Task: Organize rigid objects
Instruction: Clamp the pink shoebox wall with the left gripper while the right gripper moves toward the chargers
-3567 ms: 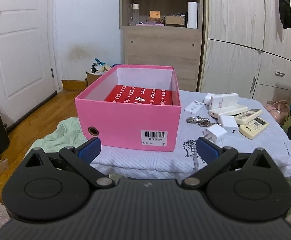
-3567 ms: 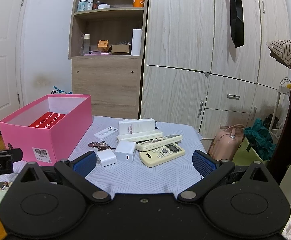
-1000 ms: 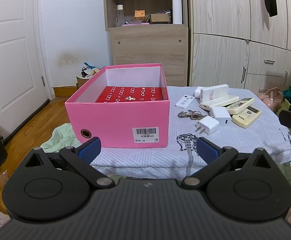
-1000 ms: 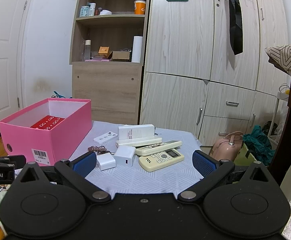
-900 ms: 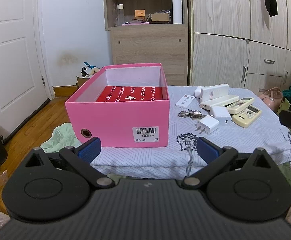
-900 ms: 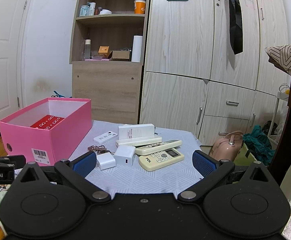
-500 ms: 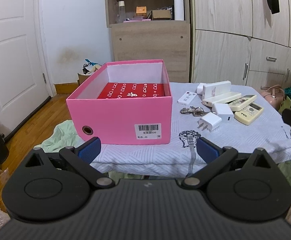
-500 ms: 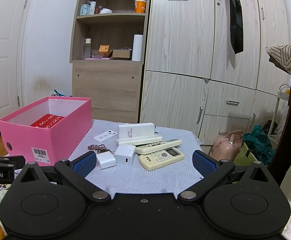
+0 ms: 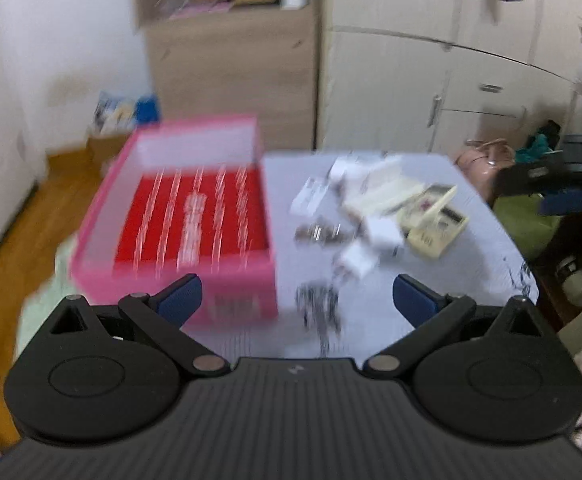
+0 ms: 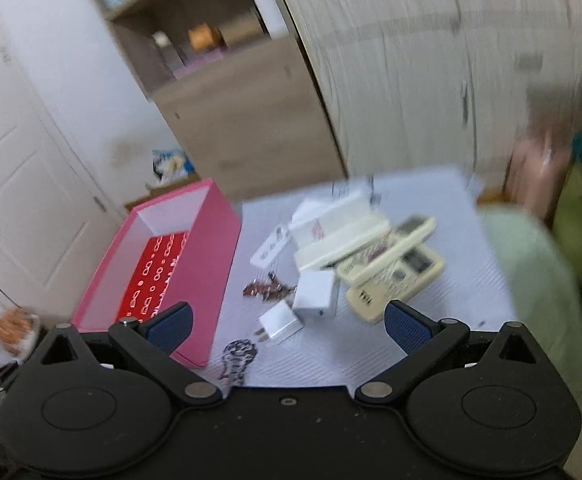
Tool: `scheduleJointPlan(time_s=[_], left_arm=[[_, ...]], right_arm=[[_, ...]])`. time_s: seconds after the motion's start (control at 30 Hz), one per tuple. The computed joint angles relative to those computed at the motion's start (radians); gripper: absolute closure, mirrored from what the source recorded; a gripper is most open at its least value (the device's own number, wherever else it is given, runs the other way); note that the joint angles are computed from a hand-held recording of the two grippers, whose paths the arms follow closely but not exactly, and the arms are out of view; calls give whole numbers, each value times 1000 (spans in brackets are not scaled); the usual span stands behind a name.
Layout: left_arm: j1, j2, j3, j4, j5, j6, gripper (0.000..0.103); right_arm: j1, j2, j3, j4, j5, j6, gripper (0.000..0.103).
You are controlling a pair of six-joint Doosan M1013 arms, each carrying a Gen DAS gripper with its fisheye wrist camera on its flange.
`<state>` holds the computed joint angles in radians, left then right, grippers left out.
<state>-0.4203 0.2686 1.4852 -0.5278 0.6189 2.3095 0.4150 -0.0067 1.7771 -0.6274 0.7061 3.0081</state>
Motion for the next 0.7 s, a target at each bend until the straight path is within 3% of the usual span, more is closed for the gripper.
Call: scheduleJointPlan(time_s=[0.1, 0.23, 0.4, 0.57, 0.7], left_arm=[[-10, 51, -114, 48, 91, 58, 0], [-7, 122, -234, 102, 128, 28, 0], [16, 232, -392, 258, 188, -126, 1], [27, 336, -523, 491, 222, -315, 0], [60, 411, -618, 449, 313, -366, 3]], right_arm=[[-115, 42, -36, 330, -3, -225, 0], [-214, 112, -64, 558, 87, -359, 4], [-264, 161, -71, 473, 126, -286, 12], [-310, 180, -64, 507, 50, -259, 18], [-307, 197, -88, 478, 24, -262, 24]])
